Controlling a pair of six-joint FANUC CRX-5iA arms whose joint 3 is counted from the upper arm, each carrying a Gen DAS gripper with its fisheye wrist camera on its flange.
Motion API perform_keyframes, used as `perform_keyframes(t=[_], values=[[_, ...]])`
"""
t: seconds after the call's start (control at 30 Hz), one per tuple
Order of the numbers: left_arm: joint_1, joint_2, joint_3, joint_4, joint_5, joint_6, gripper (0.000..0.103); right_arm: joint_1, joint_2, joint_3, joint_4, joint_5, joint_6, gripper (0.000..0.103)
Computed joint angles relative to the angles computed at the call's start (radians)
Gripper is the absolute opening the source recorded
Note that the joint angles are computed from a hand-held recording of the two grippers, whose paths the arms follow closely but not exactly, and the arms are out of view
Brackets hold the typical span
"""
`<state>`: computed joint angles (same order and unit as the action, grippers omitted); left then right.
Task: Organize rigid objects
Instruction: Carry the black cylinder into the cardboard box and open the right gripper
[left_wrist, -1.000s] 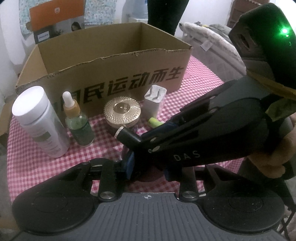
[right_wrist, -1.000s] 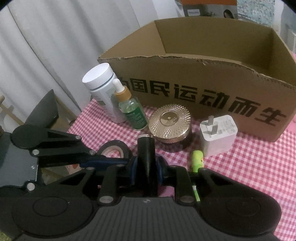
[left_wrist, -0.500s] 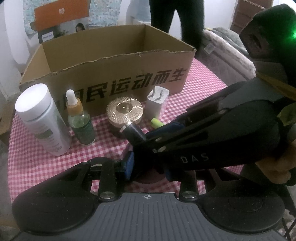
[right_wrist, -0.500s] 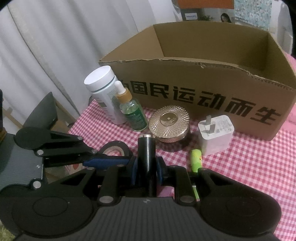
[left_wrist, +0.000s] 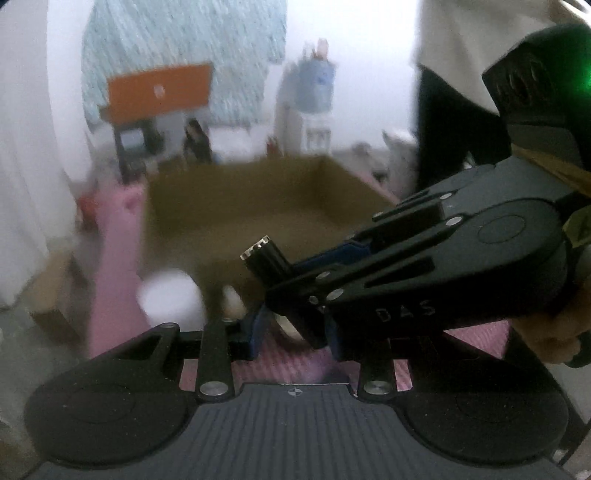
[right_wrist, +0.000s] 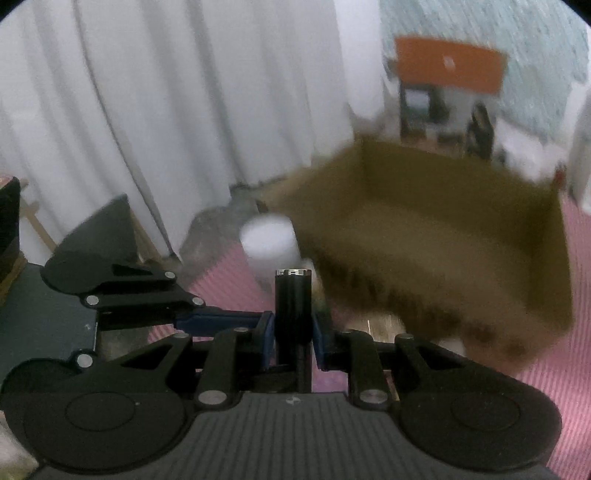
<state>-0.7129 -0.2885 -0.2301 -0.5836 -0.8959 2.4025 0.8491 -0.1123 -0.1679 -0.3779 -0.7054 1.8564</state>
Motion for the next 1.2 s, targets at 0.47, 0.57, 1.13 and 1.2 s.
perform_keyframes(t=[0.47,0.57,1.13,1.2], values=[[0.405,0.189,0.158,0.298,0.024,-0.444,0.034,-0.182,0.596,0.823,-0.2,-0.446,-0.067,0.023],[0.446,0.276,0.212,0.336,-0.012,-0.499,0.034,-0.2,0.746,1.001,-0.202,-0.553,-0.152,0.023],[0.447,0.337,0.269,0.281,-0.065,-0.485,0.043,-0.22,1.029,1.349,-0.188,-0.718,-0.327,0.025],[0.447,0.31,0.253,0.281,-0.049,-0.476,0.045,-0.232,0.97,1.272,-0.203,-0.681,-0.309,0.025]])
